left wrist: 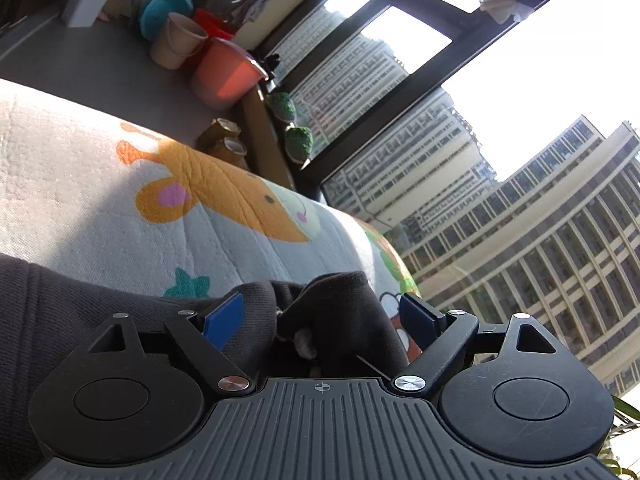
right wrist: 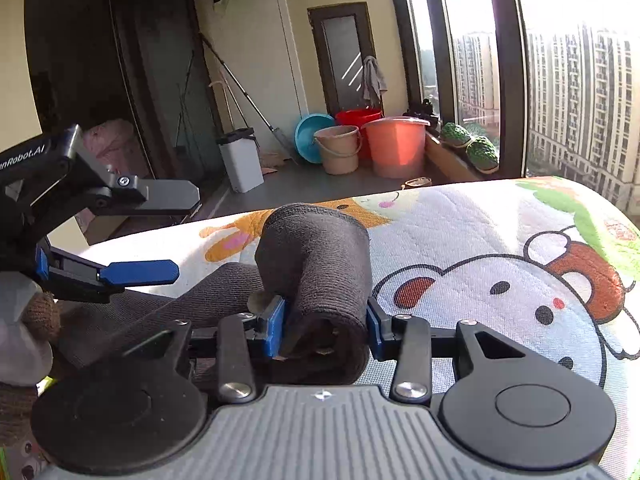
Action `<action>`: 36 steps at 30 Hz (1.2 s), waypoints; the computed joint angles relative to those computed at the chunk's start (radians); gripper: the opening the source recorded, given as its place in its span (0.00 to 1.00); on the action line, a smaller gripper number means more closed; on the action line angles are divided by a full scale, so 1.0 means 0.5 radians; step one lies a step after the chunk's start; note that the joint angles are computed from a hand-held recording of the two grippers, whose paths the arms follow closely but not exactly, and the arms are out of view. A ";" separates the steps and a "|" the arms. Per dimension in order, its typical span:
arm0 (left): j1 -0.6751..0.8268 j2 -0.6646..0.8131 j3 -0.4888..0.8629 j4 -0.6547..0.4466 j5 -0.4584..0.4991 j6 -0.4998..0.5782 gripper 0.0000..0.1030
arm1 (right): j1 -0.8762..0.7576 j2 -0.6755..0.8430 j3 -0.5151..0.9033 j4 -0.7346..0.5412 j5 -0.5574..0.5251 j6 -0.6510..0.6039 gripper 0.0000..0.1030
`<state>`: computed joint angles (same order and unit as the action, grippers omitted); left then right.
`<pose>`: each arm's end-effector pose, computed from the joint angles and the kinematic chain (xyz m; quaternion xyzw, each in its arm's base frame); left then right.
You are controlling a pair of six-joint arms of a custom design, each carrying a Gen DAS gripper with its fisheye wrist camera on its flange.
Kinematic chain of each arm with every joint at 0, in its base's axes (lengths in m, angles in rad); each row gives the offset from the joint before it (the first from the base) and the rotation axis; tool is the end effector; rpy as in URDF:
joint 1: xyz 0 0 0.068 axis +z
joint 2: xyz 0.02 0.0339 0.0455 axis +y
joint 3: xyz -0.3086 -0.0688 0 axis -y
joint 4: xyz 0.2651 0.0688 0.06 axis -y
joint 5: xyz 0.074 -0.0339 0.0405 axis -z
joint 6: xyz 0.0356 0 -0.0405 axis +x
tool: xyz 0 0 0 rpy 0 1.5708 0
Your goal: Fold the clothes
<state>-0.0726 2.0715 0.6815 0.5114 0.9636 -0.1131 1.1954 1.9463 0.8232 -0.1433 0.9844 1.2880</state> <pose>0.3320 -0.0535 0.0616 0.1403 0.8366 -0.4619 0.2589 0.1486 0.2962 0.0982 0.1119 0.8669 -0.0245 0.4852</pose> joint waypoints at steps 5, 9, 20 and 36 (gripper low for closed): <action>-0.072 -0.096 -0.048 -0.088 -0.251 0.189 0.89 | 0.093 0.387 0.626 -0.628 0.224 -0.313 0.43; -0.053 -0.062 -0.033 -0.152 -0.363 0.247 0.81 | 0.136 0.426 0.652 -0.469 0.258 -0.676 0.43; 0.094 0.084 0.056 -0.256 -0.251 0.301 0.82 | 0.037 -0.241 -0.525 1.199 -0.153 -0.242 0.77; 0.752 -0.220 -0.224 -0.060 -0.205 0.447 0.90 | -0.236 0.291 -0.880 2.610 -0.551 -0.043 0.37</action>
<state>0.3033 1.9613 0.5695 0.4816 0.8611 0.1106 1.0773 2.0918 0.3831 1.1619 0.7091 1.2666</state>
